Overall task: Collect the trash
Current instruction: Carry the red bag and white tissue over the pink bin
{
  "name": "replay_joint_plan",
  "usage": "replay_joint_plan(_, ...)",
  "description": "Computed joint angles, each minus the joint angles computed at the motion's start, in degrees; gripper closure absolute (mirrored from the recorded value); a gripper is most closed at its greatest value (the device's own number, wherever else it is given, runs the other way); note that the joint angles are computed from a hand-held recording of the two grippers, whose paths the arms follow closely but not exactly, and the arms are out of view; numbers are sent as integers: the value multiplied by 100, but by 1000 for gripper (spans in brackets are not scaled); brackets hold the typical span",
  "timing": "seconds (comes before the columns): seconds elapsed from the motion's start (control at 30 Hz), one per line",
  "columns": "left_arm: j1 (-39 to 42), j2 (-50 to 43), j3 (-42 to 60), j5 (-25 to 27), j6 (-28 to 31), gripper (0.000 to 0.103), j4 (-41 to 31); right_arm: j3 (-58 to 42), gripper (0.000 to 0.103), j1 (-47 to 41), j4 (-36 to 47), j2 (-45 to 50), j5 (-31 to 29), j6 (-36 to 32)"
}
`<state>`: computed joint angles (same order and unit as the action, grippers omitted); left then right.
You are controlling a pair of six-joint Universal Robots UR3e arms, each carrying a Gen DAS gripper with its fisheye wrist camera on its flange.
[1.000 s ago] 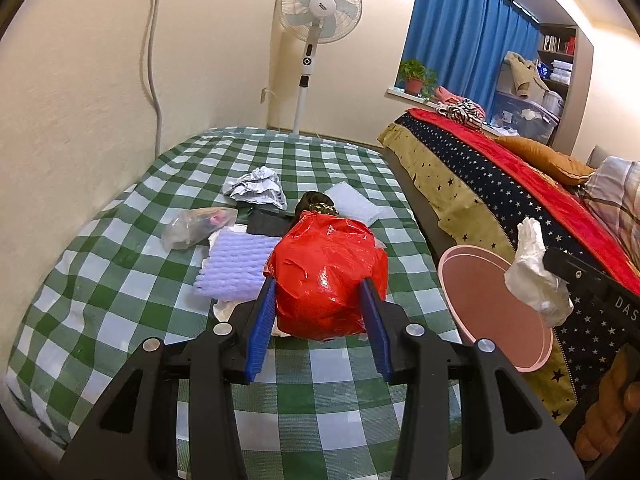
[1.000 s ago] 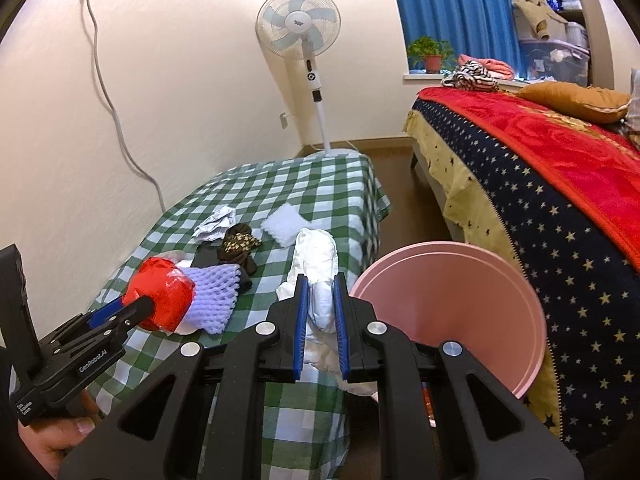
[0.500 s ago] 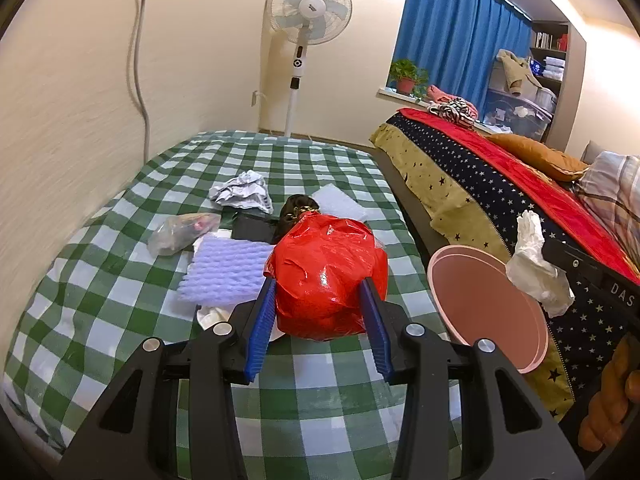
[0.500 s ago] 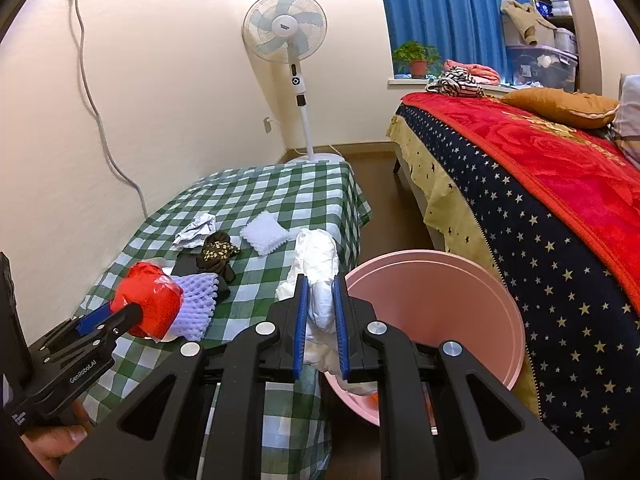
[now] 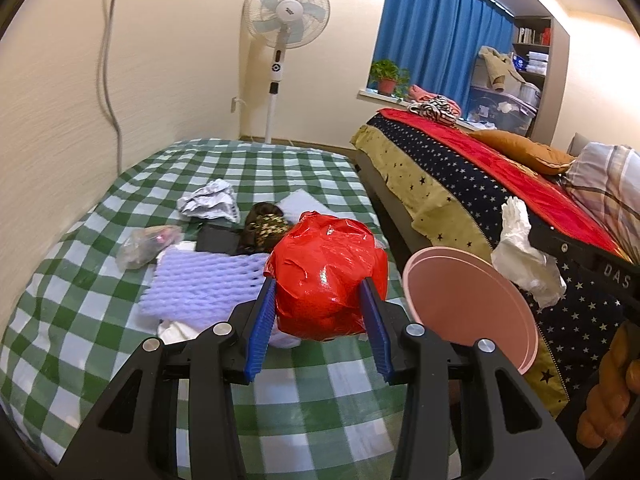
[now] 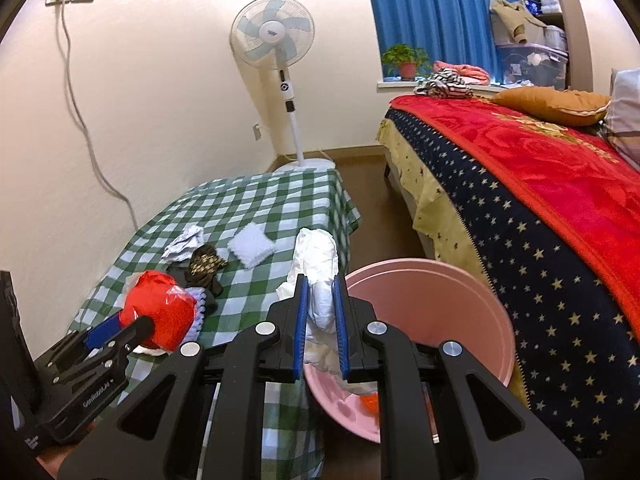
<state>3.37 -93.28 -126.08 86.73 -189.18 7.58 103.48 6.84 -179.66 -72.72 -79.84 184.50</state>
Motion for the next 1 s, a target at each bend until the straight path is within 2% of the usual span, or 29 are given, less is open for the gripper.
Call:
replay_joint_plan(0.63,-841,-1351,1347,75,-47,61,73,-172,89,-507,94,-60,-585,30)
replay_joint_plan(1.0,-1334,-2178,2281,-5,-30,61,-136,-178,89,-779,265,-44,-558,149)
